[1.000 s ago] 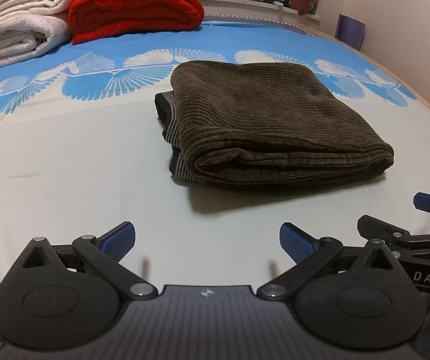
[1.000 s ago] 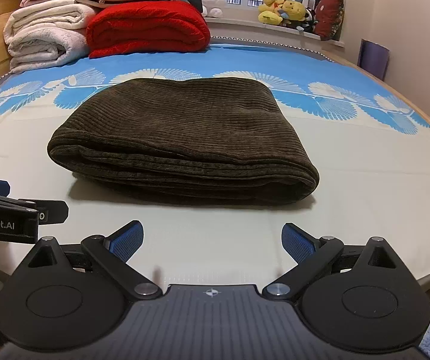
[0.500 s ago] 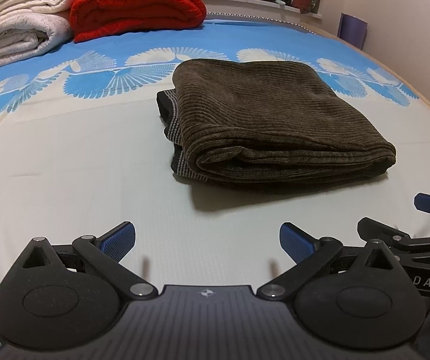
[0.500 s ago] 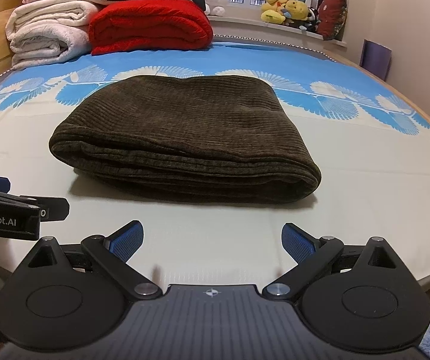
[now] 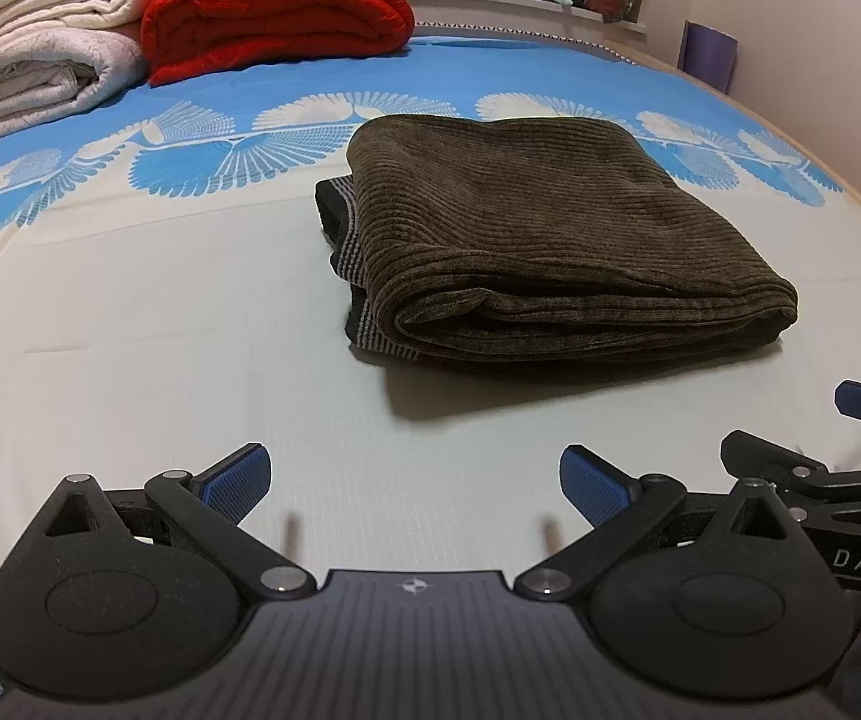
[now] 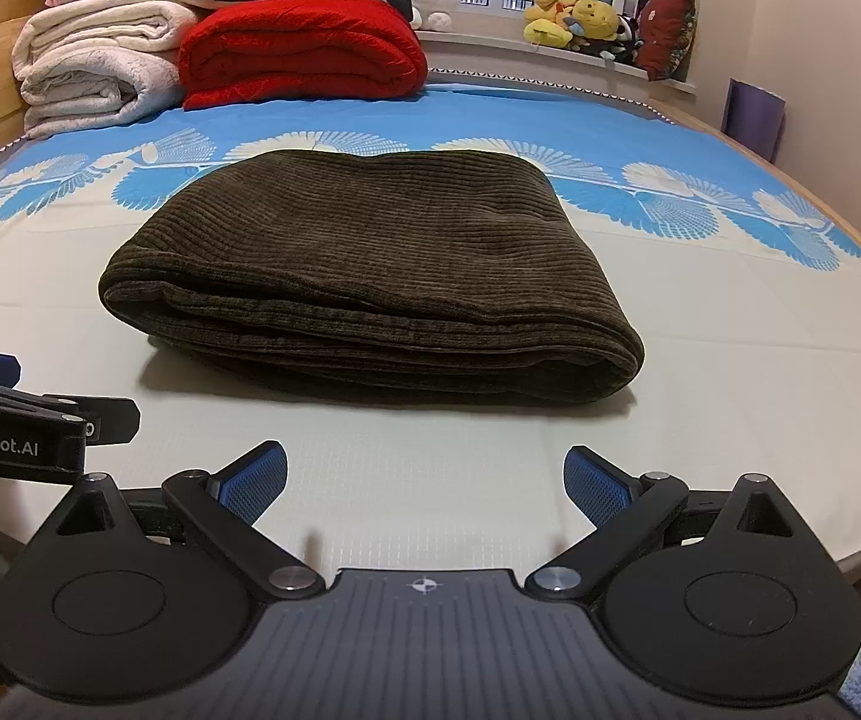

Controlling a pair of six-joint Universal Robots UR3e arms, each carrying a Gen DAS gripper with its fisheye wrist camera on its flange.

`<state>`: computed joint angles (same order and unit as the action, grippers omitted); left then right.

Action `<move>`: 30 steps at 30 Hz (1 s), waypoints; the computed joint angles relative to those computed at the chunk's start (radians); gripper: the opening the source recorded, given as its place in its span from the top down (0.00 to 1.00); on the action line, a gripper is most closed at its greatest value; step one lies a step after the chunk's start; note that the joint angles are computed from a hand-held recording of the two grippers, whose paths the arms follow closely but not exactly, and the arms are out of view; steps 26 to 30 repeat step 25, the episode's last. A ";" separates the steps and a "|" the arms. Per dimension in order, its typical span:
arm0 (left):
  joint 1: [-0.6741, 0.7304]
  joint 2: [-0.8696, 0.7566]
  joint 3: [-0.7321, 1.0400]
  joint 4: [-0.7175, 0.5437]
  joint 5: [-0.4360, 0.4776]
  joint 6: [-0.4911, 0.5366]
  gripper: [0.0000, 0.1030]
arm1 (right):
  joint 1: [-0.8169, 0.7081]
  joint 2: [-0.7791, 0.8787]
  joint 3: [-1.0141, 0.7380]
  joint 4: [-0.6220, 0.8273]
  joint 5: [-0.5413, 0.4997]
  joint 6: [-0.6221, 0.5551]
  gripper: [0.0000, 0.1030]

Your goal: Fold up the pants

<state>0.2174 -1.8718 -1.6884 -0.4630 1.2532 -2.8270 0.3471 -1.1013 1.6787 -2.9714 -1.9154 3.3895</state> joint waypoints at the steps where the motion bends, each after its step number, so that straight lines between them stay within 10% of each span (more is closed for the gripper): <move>1: -0.001 0.000 0.001 -0.001 0.001 -0.001 0.00 | 0.000 0.000 0.000 0.000 0.000 0.000 0.04; 30: -0.010 -0.004 0.002 0.002 0.021 -0.005 0.00 | 0.001 0.002 -0.003 0.002 0.000 -0.002 0.04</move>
